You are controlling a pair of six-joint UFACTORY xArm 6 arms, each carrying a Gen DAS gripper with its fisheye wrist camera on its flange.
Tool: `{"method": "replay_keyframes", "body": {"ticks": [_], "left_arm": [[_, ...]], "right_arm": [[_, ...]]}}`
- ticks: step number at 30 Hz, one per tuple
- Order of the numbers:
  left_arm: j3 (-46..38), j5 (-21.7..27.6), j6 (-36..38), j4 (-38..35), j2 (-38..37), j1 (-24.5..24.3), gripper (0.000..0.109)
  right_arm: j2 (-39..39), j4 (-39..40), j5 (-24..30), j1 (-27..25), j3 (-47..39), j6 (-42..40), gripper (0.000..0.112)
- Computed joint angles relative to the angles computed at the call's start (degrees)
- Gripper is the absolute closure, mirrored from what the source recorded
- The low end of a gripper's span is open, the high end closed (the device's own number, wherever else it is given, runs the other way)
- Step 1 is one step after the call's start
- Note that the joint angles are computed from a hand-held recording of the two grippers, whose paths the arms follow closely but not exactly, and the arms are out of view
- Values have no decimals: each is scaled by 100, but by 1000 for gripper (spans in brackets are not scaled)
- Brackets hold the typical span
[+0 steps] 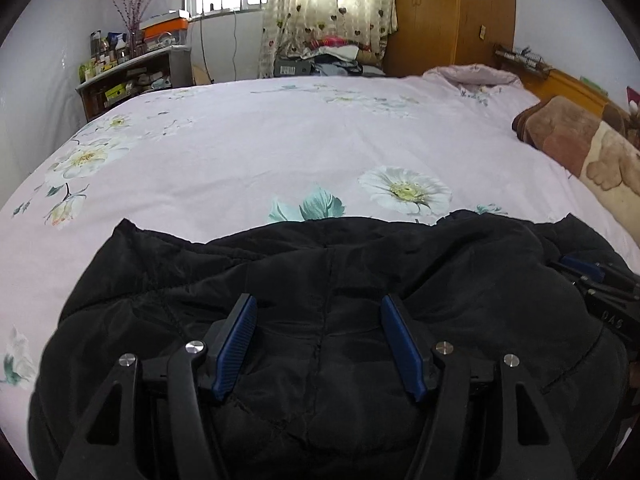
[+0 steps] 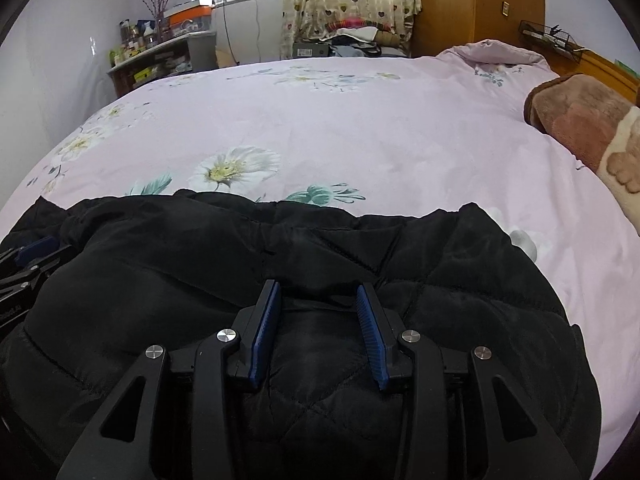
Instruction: Fold large clothes
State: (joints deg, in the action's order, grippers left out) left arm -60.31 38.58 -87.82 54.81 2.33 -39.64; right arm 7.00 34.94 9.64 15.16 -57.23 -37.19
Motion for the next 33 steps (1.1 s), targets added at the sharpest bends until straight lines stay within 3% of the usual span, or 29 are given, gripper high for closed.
{"method": "replay_keyframes", "body": {"ticks": [3, 5, 8, 10, 11, 13, 16, 24, 33], "left_arm": [[149, 6, 578, -498, -452, 23, 42], [441, 84, 385, -5, -913, 14, 42], [830, 364, 408, 153, -1271, 179, 42], [1150, 73, 304, -153, -1334, 469, 41], [1344, -220, 5, -29, -1379, 599, 41], [1389, -318, -506, 362, -1286, 602, 41], [1207, -275, -744, 672, -984, 556, 41], [1202, -645, -1251, 1132, -766, 727, 41], [1210, -701, -1386, 1215, -733, 745, 40]], "right_arm": [[-374, -230, 391, -151, 28, 196, 73], [-659, 273, 249, -237, 152, -293, 73], [-618, -316, 76, -514, 173, 220, 73], [-377, -610, 126, -733, 92, 534, 73], [-278, -398, 222, -804, 45, 429, 73], [-185, 265, 134, -785, 41, -136, 73], [-55, 99, -211, -683, 108, -49, 73], [228, 1067, -293, -645, -93, -774, 73], [244, 887, -505, -584, -18, -605, 73]]}}
